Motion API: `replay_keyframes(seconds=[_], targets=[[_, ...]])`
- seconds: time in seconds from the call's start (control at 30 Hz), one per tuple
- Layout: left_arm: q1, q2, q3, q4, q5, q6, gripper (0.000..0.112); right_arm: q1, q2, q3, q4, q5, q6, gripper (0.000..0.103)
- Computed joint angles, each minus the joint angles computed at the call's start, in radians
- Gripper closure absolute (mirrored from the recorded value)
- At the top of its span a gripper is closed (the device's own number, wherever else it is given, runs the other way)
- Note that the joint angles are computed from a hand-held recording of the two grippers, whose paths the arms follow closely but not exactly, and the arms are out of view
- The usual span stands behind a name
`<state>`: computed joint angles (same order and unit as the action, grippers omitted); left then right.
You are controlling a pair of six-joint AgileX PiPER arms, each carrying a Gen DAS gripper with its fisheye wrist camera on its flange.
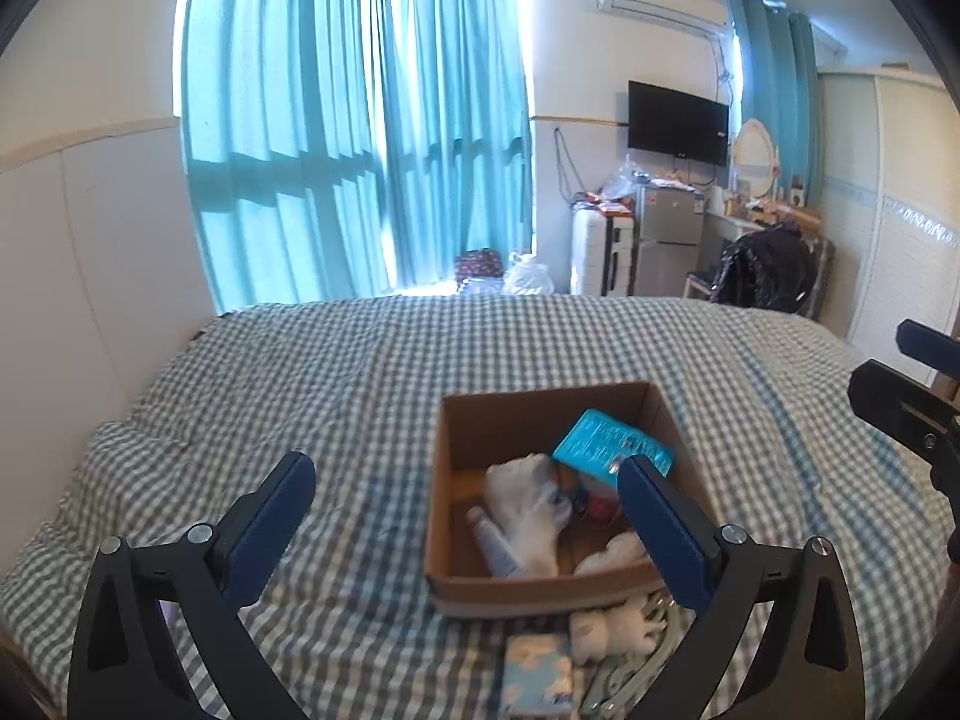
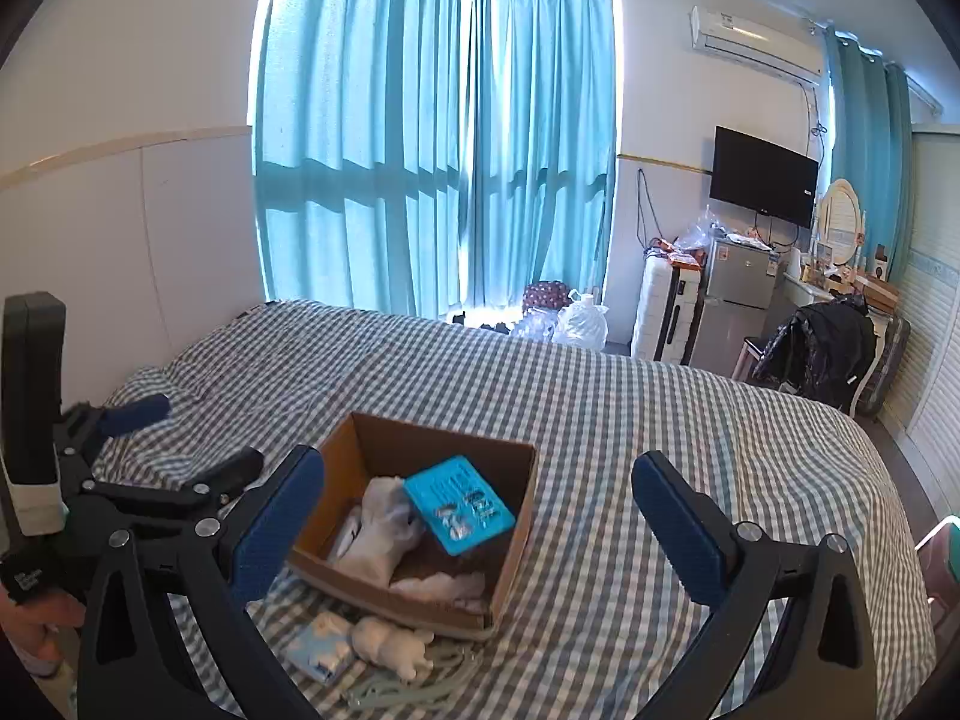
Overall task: Organize objects
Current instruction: 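Withdraw both grippers from the box toward the remaining items, then grasp the tissue pack with the left gripper while the right gripper grasps the white plush toy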
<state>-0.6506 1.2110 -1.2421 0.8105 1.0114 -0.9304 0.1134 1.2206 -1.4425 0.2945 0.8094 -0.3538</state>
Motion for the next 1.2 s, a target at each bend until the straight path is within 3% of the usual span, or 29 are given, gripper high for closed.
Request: replay_keyframes(seconds=[0.2,0.33,0.53,0.8,0.97,1.03,1.1,1.2], targets=[[-0.071,-0.042,0.105,0.052,0.045,-0.115,0.009,-0.037,-0.076,0.158,0.038,-0.045,-0.061,0.000],[-0.093,-0.048,0.201,0.059,0.032,-0.199,0.009,-0.027,-0.078,0.252,0.041,-0.091,-0.063,0.000],[-0.058,-0.005,0.345,0.031,-0.070,-0.294,0.009,0.009,-0.043,0.412,0.002,-0.205,-0.034,0.000],[-0.029,0.128,0.505,0.022,-0.291,-0.406,0.009,0.032,0.054,0.539,-0.075,-0.329,0.027,0.000],[-0.044,0.224,0.516,0.044,-0.345,-0.446,0.009,0.013,0.101,0.555,-0.047,-0.332,0.006,0.000],[-0.036,0.225,0.528,0.061,-0.373,-0.463,0.014,0.019,0.110,0.559,-0.073,-0.341,0.029,0.000],[-0.006,0.213,0.537,0.016,-0.425,-0.405,0.041,0.023,0.118,0.560,-0.077,-0.342,0.035,0.000],[-0.006,0.189,0.543,-0.016,-0.441,-0.357,0.059,0.044,0.131,0.557,-0.129,-0.332,0.096,0.000]])
